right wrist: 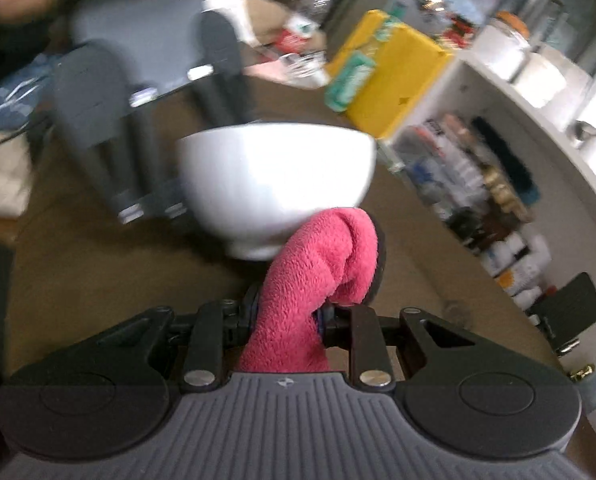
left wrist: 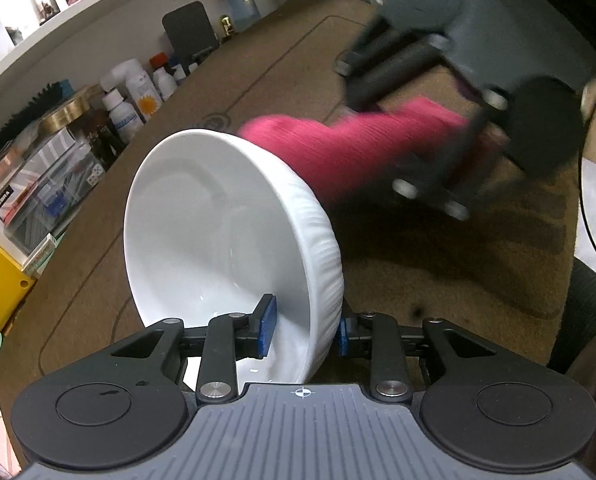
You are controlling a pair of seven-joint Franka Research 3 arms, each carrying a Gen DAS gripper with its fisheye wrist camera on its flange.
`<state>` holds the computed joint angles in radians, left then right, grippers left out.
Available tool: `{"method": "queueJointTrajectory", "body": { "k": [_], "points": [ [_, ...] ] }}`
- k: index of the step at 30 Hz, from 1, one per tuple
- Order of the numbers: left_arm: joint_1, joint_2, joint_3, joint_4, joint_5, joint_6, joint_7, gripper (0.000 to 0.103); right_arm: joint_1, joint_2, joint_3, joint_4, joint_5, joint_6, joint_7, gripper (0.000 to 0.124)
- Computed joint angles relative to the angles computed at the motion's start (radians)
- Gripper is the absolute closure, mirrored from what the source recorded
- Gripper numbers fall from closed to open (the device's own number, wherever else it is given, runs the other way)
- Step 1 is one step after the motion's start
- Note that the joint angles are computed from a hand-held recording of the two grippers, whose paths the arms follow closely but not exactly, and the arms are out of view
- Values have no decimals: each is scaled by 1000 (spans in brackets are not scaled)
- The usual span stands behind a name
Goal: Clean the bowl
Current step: 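Rotate the white bowl with the left gripper while the right gripper rubs its outside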
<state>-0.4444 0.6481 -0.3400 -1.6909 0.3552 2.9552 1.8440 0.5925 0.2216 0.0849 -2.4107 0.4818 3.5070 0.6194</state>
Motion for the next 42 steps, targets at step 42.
{"method": "queueJointTrajectory", "body": {
  "k": [42],
  "points": [
    [94, -51, -61, -27, -83, -37, 8, 36, -159, 89, 71, 78, -291, 93, 229, 99]
  ]
}}
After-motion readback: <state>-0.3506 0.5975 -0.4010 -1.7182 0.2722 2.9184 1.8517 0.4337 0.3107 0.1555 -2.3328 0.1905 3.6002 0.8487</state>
